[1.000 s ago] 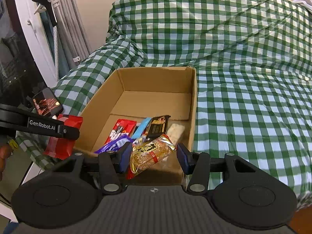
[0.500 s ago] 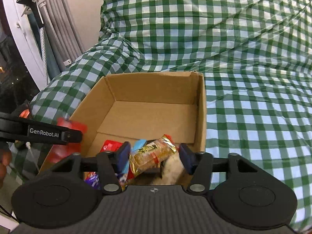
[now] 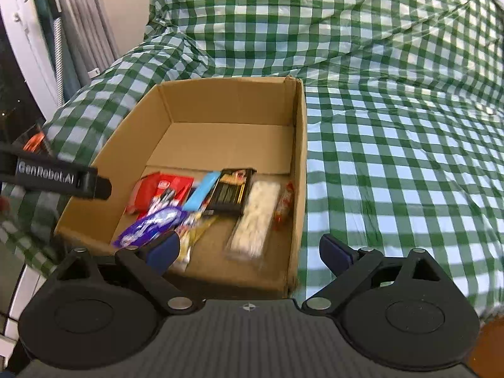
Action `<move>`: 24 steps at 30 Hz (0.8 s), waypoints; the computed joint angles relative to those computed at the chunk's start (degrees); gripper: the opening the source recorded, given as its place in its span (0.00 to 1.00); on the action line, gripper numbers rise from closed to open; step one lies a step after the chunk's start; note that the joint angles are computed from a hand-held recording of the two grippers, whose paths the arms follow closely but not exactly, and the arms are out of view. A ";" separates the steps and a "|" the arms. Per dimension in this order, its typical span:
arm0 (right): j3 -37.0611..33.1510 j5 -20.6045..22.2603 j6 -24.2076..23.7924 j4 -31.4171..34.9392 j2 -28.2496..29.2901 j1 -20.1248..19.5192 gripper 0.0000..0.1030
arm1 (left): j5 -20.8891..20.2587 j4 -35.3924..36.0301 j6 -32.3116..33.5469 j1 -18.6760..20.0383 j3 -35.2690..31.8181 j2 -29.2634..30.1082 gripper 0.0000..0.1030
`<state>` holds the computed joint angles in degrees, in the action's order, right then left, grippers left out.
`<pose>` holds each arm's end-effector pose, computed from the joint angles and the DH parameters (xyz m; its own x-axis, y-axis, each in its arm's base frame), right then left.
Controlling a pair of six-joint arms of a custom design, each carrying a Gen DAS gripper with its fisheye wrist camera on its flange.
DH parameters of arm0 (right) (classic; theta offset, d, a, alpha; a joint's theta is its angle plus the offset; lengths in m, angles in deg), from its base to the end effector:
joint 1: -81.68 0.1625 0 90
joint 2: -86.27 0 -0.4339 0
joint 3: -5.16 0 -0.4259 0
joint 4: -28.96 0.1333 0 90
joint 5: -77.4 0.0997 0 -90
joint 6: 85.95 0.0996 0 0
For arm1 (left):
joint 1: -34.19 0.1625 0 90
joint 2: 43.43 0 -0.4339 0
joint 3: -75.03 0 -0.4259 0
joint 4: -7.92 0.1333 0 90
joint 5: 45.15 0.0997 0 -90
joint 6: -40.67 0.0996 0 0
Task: Organize snacks
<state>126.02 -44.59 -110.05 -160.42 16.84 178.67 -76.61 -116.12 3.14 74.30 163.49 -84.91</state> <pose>0.1466 -0.5336 0.2532 -0.7789 -0.0092 0.6271 -0.4377 0.7241 -0.5329 -0.3956 -0.6187 0.0655 -0.6049 0.0316 -0.7957 0.4753 0.8161 -0.3289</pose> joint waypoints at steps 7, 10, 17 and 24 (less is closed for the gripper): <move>5.48 0.31 -2.35 -6.34 -3.36 2.17 0.95 | 1.46 -0.80 -4.86 -3.90 7.64 -4.76 1.00; 7.20 0.42 -3.42 -9.16 -4.47 3.00 0.96 | 1.88 0.10 -7.13 -5.29 9.83 -6.17 1.00; 9.84 0.93 -5.28 -12.54 -6.40 4.46 0.97 | 1.44 1.93 -10.85 -7.33 12.92 -8.38 1.00; 11.43 0.95 -5.16 -13.91 -7.83 4.90 0.97 | 2.16 4.40 -12.98 -8.48 13.57 -8.92 1.00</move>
